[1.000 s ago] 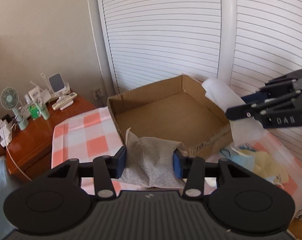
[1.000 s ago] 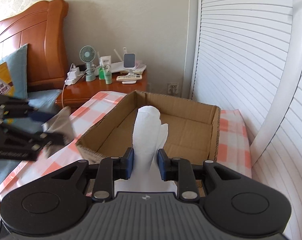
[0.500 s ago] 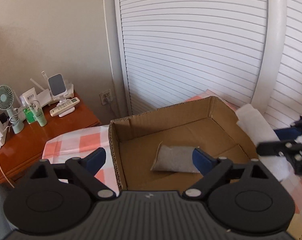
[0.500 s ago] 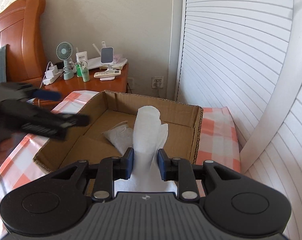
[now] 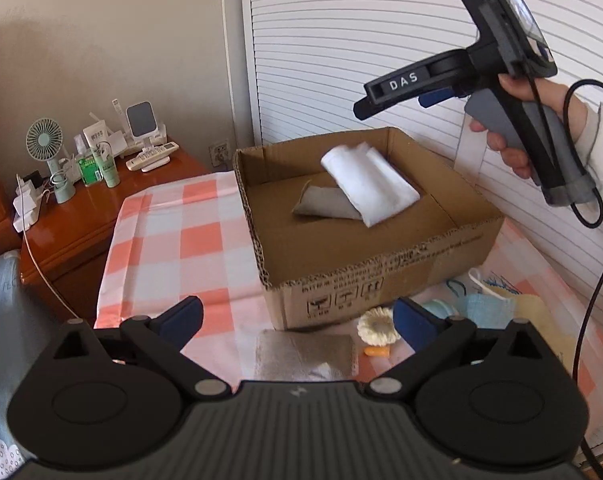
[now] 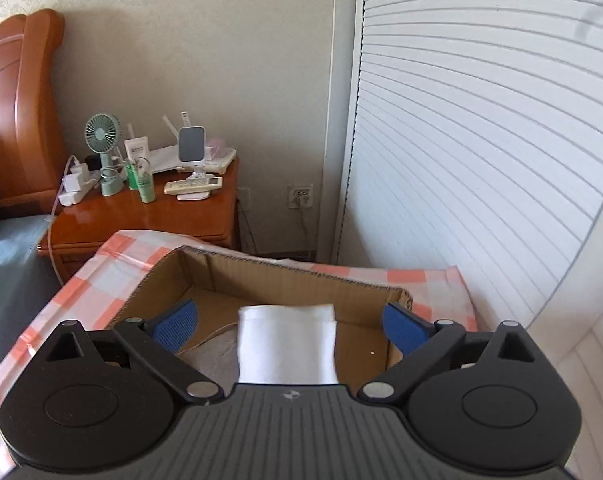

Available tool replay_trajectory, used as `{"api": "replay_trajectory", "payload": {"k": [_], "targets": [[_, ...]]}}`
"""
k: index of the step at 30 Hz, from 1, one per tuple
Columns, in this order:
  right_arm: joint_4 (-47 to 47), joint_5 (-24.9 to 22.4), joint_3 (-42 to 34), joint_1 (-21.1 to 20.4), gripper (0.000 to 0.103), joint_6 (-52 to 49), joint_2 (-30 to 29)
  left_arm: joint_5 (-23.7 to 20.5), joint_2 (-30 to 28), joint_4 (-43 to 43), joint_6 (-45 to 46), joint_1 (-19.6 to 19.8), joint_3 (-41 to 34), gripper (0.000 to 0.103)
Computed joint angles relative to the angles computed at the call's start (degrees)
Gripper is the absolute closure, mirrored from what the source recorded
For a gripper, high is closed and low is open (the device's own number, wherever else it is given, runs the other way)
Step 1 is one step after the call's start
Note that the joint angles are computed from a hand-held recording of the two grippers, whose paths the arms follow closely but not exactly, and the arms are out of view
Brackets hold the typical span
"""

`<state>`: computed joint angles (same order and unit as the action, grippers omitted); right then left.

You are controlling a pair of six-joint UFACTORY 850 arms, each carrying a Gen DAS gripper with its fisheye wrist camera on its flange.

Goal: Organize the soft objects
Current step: 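Move the right gripper back to the yellow lens cloth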

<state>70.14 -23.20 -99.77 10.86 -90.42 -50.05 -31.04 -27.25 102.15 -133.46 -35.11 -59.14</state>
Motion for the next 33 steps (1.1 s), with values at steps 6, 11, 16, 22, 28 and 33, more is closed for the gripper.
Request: {"api": "replay_trajectory", "payload": {"k": [6, 11, 16, 22, 28, 33], "targets": [[8.41, 1.38, 11.94, -1.04, 0.0, -11.24, 8.09, -1.62, 0.06, -0.47, -3.64, -1.59, 2.11, 0.002], [13.71, -0.59, 21.73, -3.17, 0.0, -19.08, 13.95, -3.93, 0.08, -3.18, -4.11, -3.54, 3.15, 0.002], [18.79, -3.04, 30.83, -5.35, 0.0, -27.89, 18.3, -5.89, 0.01, -5.88, -3.23, -5.02, 3.99, 0.002], [18.0, -6.34, 39.31, -7.67, 0.0, -29.37, 21.5, -5.38, -0.22, -5.67, -5.41, -5.93, 5.05, 0.002], [16.53, -8.85, 43.63, -8.24, 0.0, -32.13, 22.4, -5.03, -1.34, -7.34, -3.39, -6.39, 4.68, 0.002], [9.97, -9.29, 42.87, -7.54, 0.0, -24.8, 20.72, -3.64, -1.86, -6.97, -4.27, -6.02, 4.58, 0.002]]}}
